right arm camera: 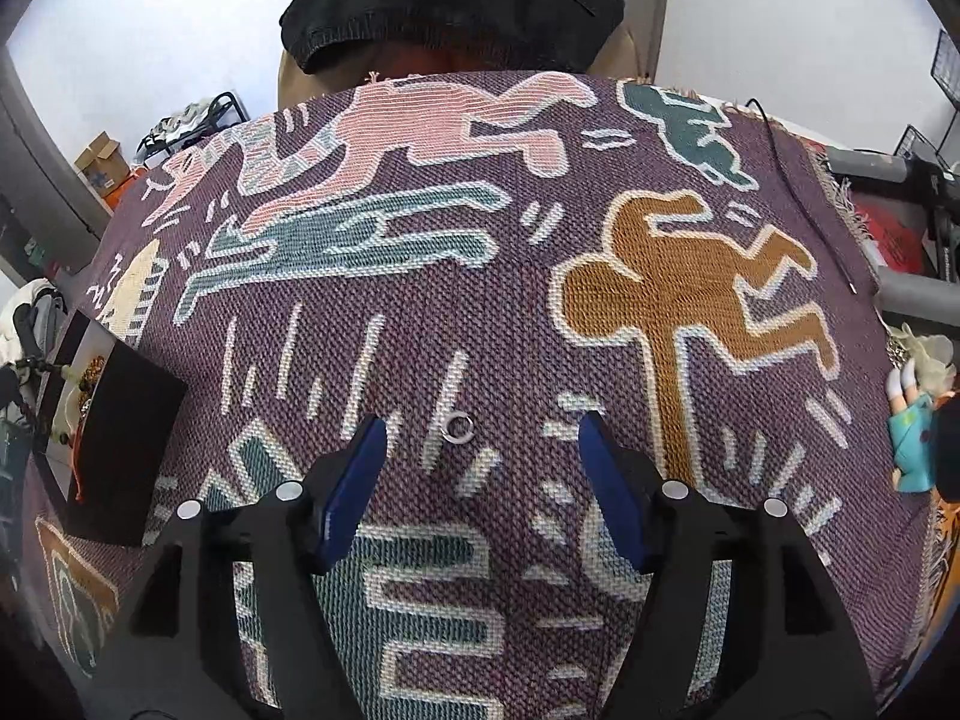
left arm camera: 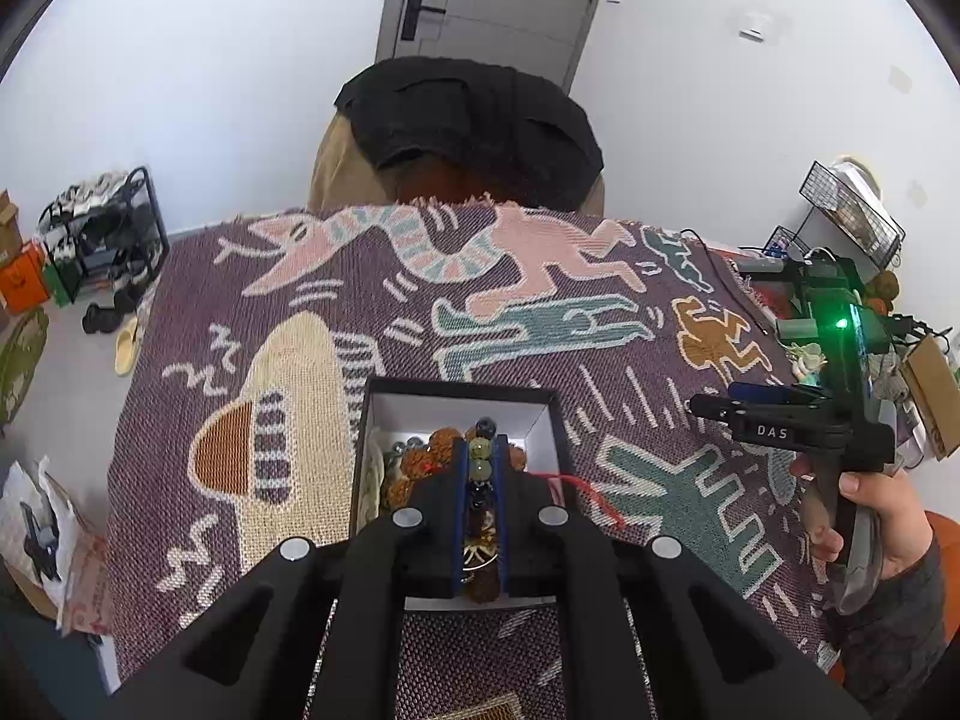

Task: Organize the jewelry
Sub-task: 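Carry the bead bracelet and silver ring into the black box while opening both grippers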

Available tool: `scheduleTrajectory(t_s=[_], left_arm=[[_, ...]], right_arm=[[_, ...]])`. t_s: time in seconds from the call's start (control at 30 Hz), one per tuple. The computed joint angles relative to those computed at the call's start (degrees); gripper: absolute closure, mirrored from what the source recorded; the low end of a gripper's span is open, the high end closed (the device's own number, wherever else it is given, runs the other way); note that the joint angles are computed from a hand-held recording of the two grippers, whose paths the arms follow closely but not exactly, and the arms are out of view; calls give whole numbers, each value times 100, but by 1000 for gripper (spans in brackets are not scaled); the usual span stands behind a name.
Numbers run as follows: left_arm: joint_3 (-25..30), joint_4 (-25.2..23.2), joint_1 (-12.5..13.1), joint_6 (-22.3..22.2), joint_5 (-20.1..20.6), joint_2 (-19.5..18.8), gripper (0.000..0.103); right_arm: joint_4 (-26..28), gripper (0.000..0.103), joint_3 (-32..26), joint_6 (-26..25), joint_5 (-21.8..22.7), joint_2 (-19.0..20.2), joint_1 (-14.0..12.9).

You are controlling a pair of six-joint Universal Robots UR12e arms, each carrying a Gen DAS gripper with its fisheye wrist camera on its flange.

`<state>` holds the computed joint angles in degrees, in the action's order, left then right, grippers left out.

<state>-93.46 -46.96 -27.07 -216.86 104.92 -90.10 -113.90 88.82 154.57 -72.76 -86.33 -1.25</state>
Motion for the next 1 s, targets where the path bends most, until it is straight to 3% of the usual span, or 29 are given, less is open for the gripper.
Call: scheduleTrajectory(t_s=[0.07,0.13,0.2,0.23,0.27,0.33,0.5,0.67,0.87,1.0], left_arm=[[-27,-22,8,-37,17,12,97],[-53,-79,29,-115,8,40,97],[-89,-58,38,-166,31,86,95],[-103,-43,37,-185,58,112,82],[-145,30,22,-221,160,161,57],[-227,258,-30,-232,400,234,34],[-264,304,-54,-208,519,351,33],[-335,348,-87,-264,690,442,28],[-480,358,-124,-431,941,555,17],[-594,341,-140,-574,1091,645,10]], right_arm=[[33,37,-14,-39,16,31,37],[86,53,-40,-76,-41,77,94],[222,60,-86,-96,-139,140,157],[77,62,-35,-108,-204,122,184],[11,66,-20,-108,-334,118,225],[-35,90,-16,-28,-374,118,234],[84,90,-72,-25,-278,101,218],[41,90,-72,-133,86,-93,182],[23,90,-127,-357,567,-345,262],[361,90,-213,-523,989,-438,384]])
